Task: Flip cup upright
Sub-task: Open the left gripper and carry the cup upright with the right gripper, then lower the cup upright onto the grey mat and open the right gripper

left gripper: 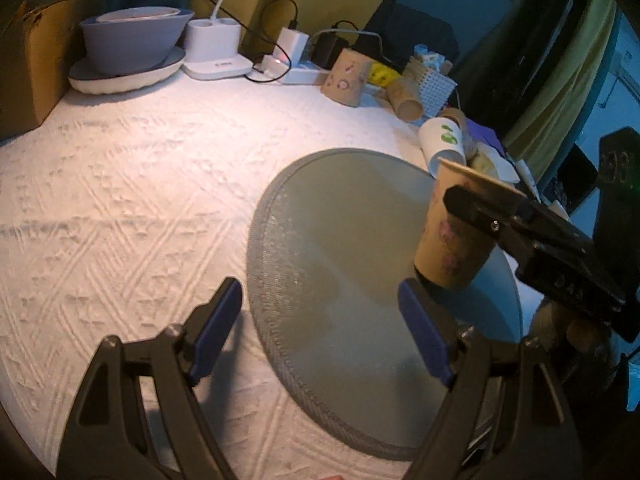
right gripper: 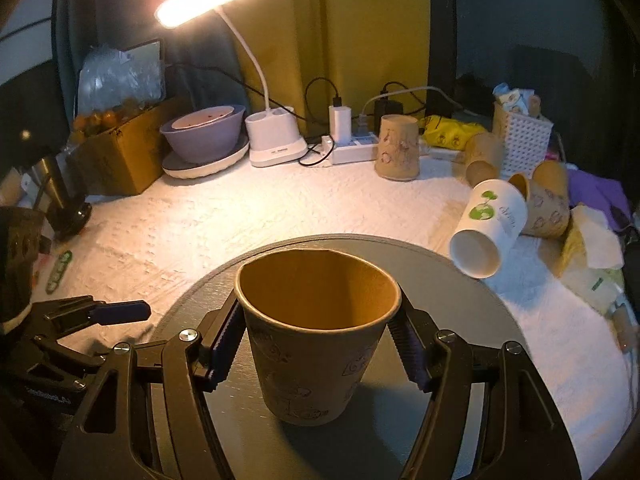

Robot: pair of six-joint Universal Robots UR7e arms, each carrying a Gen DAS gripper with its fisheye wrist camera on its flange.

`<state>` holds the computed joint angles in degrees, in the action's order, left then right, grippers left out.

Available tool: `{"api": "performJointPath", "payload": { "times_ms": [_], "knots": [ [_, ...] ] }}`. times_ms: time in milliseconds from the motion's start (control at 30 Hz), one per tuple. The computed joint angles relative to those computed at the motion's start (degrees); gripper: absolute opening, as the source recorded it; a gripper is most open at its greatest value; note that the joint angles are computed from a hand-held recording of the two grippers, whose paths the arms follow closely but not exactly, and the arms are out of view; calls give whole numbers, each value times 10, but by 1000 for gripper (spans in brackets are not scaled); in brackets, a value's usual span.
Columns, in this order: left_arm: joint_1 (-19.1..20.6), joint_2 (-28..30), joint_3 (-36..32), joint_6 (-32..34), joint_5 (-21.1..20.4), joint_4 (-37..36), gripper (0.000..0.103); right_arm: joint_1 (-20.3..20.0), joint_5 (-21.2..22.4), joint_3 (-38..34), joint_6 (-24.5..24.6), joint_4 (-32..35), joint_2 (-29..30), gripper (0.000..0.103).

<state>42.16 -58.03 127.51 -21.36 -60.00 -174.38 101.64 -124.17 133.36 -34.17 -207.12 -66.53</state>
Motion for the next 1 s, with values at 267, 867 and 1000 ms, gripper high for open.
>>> {"api": "performJointPath", "payload": {
  "times_ms": [267, 867, 1000],
  "knots": [
    [-5, 5, 1, -3, 1, -4, 82, 4, -7, 18, -16, -26, -2, 71],
    [-36, -16, 38, -10, 23, -23, 82, 28, -54, 51, 18, -51, 1, 78],
    [-50, -23, 50, -9, 31, -29, 82, 35, -61, 63, 29, -55, -8, 78]
  ]
}}
